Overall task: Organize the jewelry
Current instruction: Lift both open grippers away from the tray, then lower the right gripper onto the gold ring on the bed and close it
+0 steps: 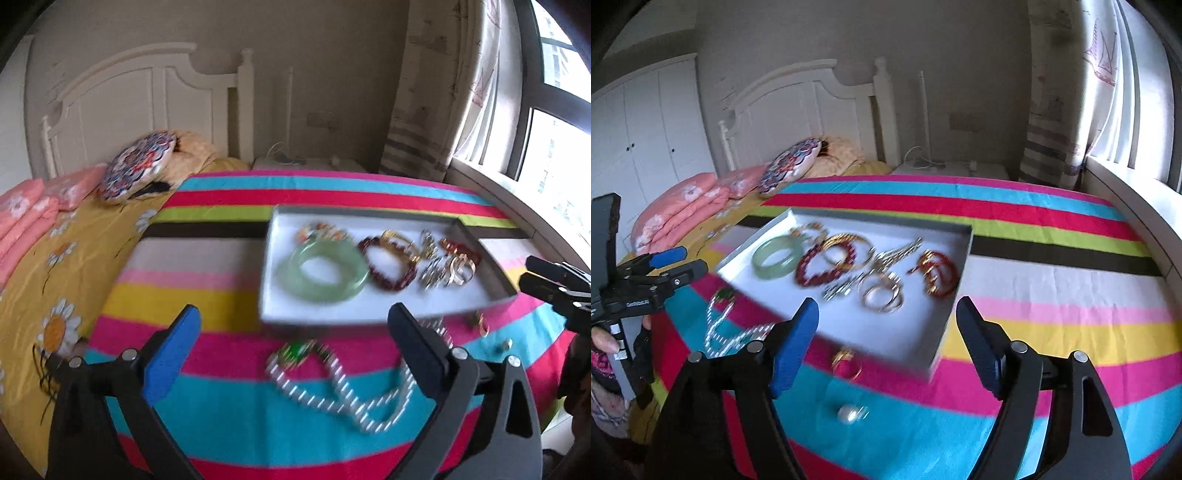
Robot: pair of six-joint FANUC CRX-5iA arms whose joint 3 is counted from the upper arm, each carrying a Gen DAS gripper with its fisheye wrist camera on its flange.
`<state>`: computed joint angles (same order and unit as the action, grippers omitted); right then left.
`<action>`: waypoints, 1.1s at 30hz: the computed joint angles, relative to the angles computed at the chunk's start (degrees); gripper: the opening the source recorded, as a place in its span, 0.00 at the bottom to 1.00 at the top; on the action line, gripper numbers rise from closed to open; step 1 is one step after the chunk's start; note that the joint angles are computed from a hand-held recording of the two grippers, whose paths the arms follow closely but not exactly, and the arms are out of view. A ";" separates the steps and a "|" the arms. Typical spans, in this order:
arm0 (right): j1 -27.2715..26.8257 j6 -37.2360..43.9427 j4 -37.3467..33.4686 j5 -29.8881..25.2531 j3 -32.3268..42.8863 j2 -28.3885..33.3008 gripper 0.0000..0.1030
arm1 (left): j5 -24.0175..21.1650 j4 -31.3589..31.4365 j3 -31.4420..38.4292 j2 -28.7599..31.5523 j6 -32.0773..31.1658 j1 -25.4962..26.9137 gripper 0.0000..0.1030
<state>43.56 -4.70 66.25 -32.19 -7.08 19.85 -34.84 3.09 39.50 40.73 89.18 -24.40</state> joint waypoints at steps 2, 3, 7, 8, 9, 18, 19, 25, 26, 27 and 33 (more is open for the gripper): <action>0.64 0.86 -1.03 0.73 -0.42 -0.20 0.73 | 2.55 -0.13 -4.10 -2.08 0.15 0.41 0.97; 0.76 1.80 -1.84 0.85 -0.39 -0.20 0.73 | 4.16 -0.34 -5.99 -2.98 0.36 0.59 0.97; 1.59 6.23 -5.38 0.56 0.43 0.42 0.73 | 6.29 6.12 -9.58 -3.43 -2.69 2.15 0.97; 1.72 6.69 -5.58 0.35 0.68 0.56 0.73 | 7.85 10.54 -11.58 -3.76 -5.34 2.79 0.97; 1.77 6.97 -5.31 0.26 0.80 0.73 0.73 | 8.63 15.10 -13.07 -3.80 -8.48 3.29 0.97; 4.22 28.89 -25.35 -7.90 12.65 6.38 0.44 | 10.32 25.98 -16.76 -3.81 -15.63 4.11 0.97; 4.30 30.30 -26.94 -9.40 14.12 7.11 0.44 | 10.51 26.67 -17.08 -3.88 -16.60 4.06 0.97; 4.44 31.81 -30.20 -14.25 18.27 9.38 0.44 | 12.66 30.59 -19.23 -4.48 -20.35 3.71 0.97; 4.65 31.78 -30.28 -15.49 19.35 10.05 0.45 | 12.94 30.89 -19.51 -4.59 -20.65 3.65 0.97; 4.77 31.67 -30.26 -16.30 20.14 10.56 0.45 | 13.16 31.29 -19.78 -4.68 -21.09 3.60 0.97; 5.65 30.90 -28.84 -20.38 24.71 13.75 0.34 | 14.36 33.38 -21.08 -5.12 -23.23 3.37 0.97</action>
